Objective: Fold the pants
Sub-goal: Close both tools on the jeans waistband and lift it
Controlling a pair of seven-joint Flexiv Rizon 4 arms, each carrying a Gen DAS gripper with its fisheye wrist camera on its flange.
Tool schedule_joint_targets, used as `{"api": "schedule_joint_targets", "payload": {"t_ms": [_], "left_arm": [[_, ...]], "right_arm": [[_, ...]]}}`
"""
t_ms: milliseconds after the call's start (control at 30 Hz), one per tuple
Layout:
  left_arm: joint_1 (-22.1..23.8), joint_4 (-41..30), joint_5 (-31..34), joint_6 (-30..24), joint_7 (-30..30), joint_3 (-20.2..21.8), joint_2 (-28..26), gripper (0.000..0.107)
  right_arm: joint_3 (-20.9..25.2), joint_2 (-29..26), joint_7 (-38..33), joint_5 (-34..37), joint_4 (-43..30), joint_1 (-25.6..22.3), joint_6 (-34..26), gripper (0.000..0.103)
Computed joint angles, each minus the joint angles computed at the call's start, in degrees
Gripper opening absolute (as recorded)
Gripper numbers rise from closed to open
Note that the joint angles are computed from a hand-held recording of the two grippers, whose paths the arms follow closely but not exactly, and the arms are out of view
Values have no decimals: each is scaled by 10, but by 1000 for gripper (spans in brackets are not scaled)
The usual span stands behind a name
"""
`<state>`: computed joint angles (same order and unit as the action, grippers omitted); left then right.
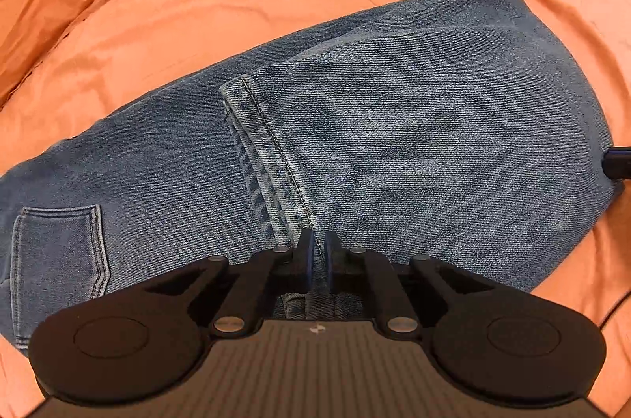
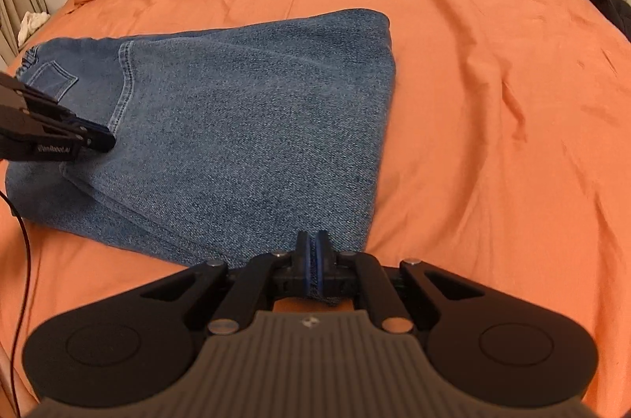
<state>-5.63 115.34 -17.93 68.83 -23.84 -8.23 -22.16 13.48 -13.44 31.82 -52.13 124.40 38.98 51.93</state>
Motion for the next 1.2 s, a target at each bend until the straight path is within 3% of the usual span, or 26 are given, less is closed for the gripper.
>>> {"api": "schedule_joint_targets", "payload": {"t_ms": [100, 167, 233, 367, 433, 533, 600, 700, 800, 900, 967, 1067, 1200], "left_arm": [[15, 4, -41, -6, -7, -14, 2, 11], [42, 29, -94, 16, 45, -47, 13, 15], [55, 53, -137, 42, 92, -64, 28, 34], [90, 72, -248, -8, 181, -81, 68, 37], [87, 56, -244, -38, 171, -55, 71, 37], [81, 22, -221, -71, 150, -13, 62, 38], [76, -6, -202, -86, 125, 13, 49, 40], [90, -36, -200, -95, 107, 31, 32, 47], [110, -71, -205, -105, 79, 41, 10, 50], [133, -103, -218, -115, 47, 41, -13, 61], [149, -116, -238, -111, 31, 37, -27, 65], [168, -137, -261, -103, 9, 29, -50, 76], [191, -164, -293, -103, -35, 18, -83, 77]], "right_arm": [[-8, 11, 60, -26, 17, -5, 24, 0], [-5, 11, 79, -30, 16, -4, 15, 0], [7, 10, 27, -10, -1, 1, -17, 0], [18, 7, -92, 30, -33, 5, -52, 1], [15, 7, -133, 24, -40, 3, -38, 4], [11, -19, -271, 22, -81, 5, -59, 26], [8, -44, -374, 38, -112, 6, -75, 27], [-5, -76, -465, 58, -149, 4, -58, 28], [-18, -110, -542, 79, -188, 0, -28, 31], [-29, -146, -628, 97, -236, 0, -9, 43], [-31, -170, -692, 114, -267, -2, 9, 58], [-33, -203, -787, 149, -326, -1, -1, 59], [-33, -245, -892, 201, -404, -1, -16, 64]]}}
